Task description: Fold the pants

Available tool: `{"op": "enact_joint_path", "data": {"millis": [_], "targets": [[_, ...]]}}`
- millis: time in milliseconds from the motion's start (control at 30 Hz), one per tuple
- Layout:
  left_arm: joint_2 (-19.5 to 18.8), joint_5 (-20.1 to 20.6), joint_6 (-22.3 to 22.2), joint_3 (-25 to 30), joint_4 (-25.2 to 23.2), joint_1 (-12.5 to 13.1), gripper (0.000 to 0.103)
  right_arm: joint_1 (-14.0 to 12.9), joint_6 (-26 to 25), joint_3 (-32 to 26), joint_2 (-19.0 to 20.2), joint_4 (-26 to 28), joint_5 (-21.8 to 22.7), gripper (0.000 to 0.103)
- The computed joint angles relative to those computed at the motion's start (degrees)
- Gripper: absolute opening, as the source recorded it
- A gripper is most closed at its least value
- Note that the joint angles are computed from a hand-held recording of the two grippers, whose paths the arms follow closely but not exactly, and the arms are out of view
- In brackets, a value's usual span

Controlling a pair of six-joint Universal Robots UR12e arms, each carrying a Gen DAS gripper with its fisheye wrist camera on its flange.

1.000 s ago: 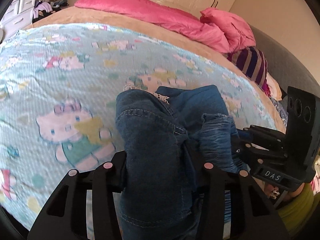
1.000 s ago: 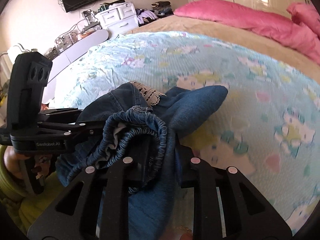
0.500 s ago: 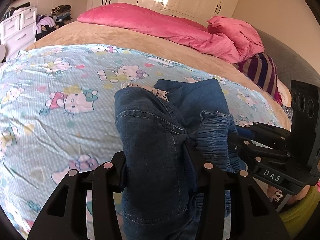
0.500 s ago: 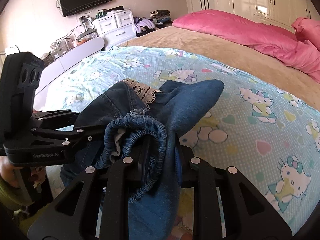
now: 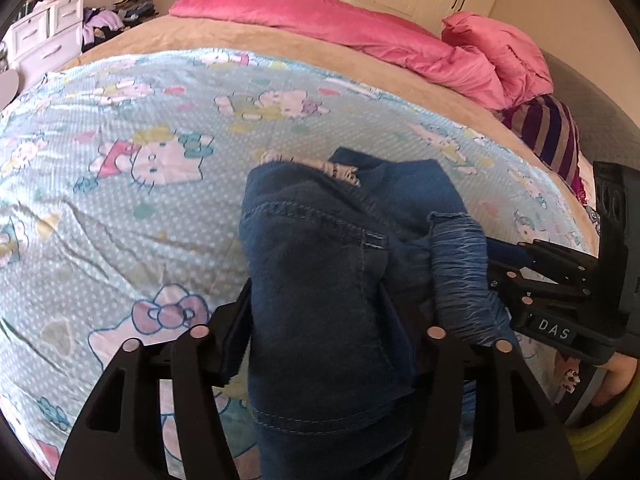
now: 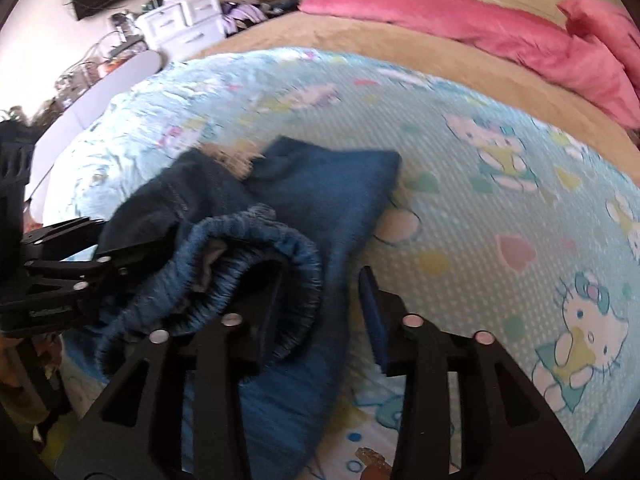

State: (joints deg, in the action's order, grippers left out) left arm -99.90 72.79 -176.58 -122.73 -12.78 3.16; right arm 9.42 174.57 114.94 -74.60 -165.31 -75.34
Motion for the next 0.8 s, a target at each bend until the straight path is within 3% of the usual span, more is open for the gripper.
{"op": "enact_joint_path", "data": {"millis": [167,233,400,433,467,500,633,800], "targets": [[0.13,-0.60,-0.48,-0.41,-0.02,0.37,0.060,-0.39,1.28,1.19,-1.01,-1.43,0.51,0.045],[1.09,-1.20,-0.55,-1.15,0.52,0.70,0.072,-0.52,1.58,2.21,-2.07,-3.21,0.73,0.058],[4.15,-2.70,0.46,-3.30,2.28,1.38,0.073,-0.86,1.80,5.59,-5.57,-7.73,0.39,0.077],[5.07,-3.05,0.51,-4.04,2.89,1.61,0.080,-1.06,1.92,6.72,-6.66,-8.83,0.89,0.081],[5.72,-3.04,0.56,-4.48,3.05,1.68,0.095,-1.11,2.04,7.25,-7.23,-9.42,1.01,0.083],[6.50,-3.10,0.49,-5.10,3.57,1.81,0.097,-1.18,2.04,8.14,-8.11,-10.29,1.10,0.086],[9.77,-3.72,1.23,-7.48,4.12,2.23,0.097,-1.10,2.27,10.92,-10.92,-13.35,0.43,0.093],[13.33,-3.59,1.90,-10.18,4.84,2.66,0.098,-0.46,1.75,13.38,-13.55,-16.07,-1.62,0.094]]}}
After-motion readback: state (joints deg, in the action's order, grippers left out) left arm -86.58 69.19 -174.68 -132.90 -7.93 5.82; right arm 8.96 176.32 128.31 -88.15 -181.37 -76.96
